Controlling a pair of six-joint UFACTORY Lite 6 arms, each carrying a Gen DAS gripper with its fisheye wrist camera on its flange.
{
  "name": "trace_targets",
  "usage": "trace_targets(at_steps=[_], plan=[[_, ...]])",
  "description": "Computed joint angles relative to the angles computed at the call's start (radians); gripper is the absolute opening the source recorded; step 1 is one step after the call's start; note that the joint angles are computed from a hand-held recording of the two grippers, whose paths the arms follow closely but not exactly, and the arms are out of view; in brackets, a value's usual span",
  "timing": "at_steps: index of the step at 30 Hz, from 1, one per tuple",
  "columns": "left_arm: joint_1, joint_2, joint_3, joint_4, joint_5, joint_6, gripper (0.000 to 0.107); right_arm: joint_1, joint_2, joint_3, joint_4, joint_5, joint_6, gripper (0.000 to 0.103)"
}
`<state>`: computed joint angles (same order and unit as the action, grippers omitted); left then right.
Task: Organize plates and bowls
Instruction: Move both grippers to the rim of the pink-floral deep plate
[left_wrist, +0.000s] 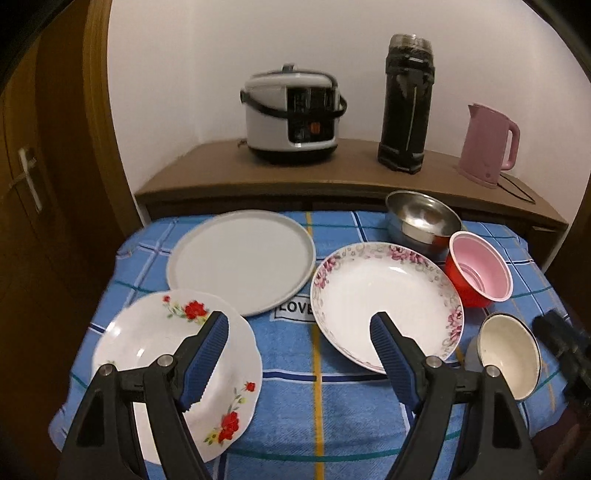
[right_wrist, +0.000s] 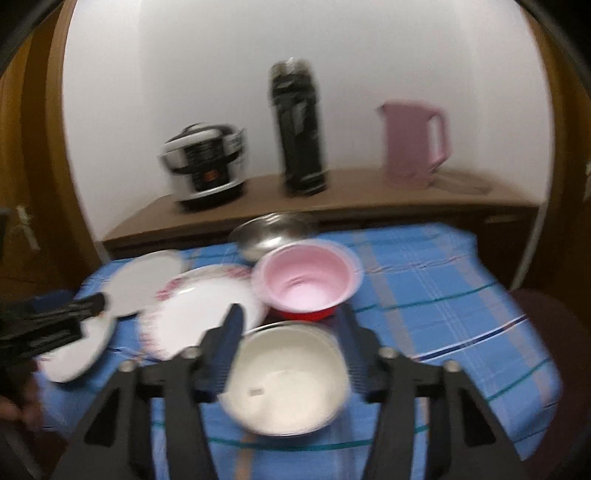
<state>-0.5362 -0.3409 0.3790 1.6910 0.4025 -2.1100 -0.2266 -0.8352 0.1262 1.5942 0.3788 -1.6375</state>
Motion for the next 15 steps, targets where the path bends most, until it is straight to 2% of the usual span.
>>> trace_targets(at_steps=[3, 5, 7, 10, 13, 15], plan=[[0.066, 0.068, 0.032, 0.150, -0.089, -0.137, 0.081, 0.042, 0.165, 0.062, 0.057, 0.062, -0.060, 0.046], [0.079, 0.117, 0.052, 0.250, -0.115, -0.247, 0.081, 0.040, 0.314, 0.138, 0.061, 0.095, -0.053, 0.047], [0.079, 0.177, 0.085, 0.289, -0.123, -0.292, 0.081, 0.021, 0.437, 0.213, 0.035, 0.116, 0.000, 0.048], [0.079, 0.246, 0.132, 0.304, -0.119, -0.312, 0.081, 0.041, 0.568, 0.310, 0.030, 0.084, 0.020, 0.043], [0.103, 0.283, 0.166, 0.359, -0.144, -0.354, 0.069, 0.051, 0.708, 0.430, -0.098, 0.116, 0.137, 0.038], [0.127, 0.315, 0.191, 0.388, -0.169, -0.379, 0.067, 0.063, 0.788, 0.506, -0.184, 0.132, 0.230, 0.033]])
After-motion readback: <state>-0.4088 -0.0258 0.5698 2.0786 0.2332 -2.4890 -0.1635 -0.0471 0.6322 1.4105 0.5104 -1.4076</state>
